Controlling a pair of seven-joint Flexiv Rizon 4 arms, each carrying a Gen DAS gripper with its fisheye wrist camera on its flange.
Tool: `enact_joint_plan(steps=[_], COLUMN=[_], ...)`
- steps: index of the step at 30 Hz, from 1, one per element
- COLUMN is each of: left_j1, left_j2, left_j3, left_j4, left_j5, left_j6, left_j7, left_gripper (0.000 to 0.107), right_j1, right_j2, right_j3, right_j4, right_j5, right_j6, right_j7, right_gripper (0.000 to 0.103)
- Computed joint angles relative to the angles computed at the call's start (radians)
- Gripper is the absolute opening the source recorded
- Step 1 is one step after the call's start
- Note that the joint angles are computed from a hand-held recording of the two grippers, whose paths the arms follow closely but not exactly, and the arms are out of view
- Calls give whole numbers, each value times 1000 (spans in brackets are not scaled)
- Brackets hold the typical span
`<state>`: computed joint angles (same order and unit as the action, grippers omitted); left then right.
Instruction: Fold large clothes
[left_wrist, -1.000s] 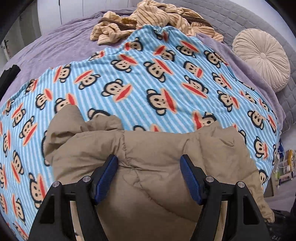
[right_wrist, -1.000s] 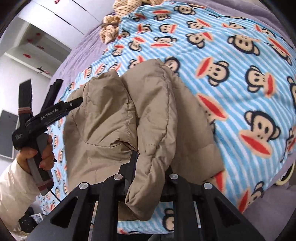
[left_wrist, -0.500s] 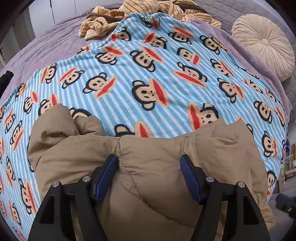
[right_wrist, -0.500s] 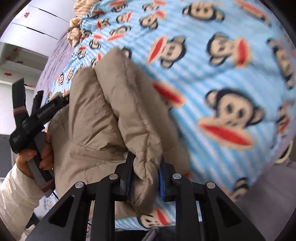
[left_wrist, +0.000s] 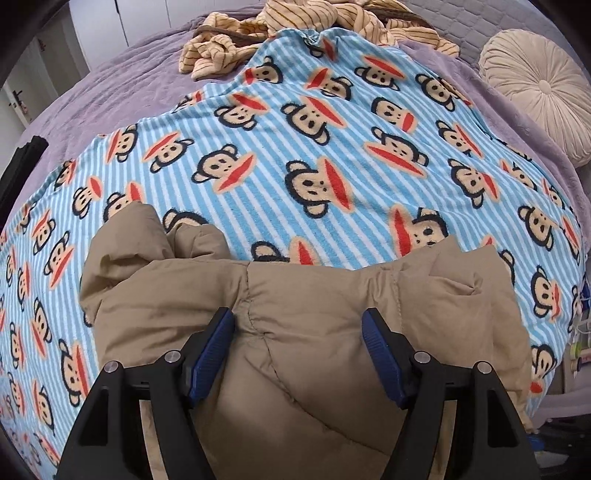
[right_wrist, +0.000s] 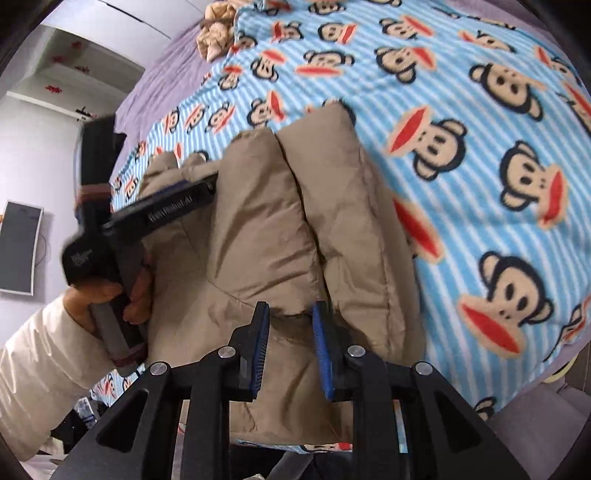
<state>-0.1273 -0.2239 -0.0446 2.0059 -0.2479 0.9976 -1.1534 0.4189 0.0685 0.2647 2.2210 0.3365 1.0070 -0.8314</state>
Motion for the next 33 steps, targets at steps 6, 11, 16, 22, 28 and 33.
enact_joint_plan(steps=[6, 11, 16, 22, 28, 33], left_j1=[20, 56, 77, 84, 93, 105], left_j2=[156, 302, 378, 397, 419, 447], left_j3=[48, 95, 109, 108, 124, 138], left_j4=[91, 203, 308, 330, 339, 343], left_j5=[19, 62, 50, 42, -5, -14], left_j6=[-46, -140, -205, -204, -225, -269], left_j7=[-22, -113, -175, -153, -107, -46], left_gripper=[73, 73, 78, 83, 83, 83], right_j1=[-6, -20, -37, -43, -32, -4], right_j2=[-6, -37, -81, -128, -121, -82], right_j3=[-16, -26, -22, -10, 5, 24], right_j4=[-12, -40, -71, -117, -119, -98], right_j5=[146, 205, 222, 176, 104, 19], right_j6=[-47, -96, -124, -163, -154, -132], right_j7=[-126, -239, -297, -264, -139, -6], right_gripper=[26, 27, 28, 29, 31, 47])
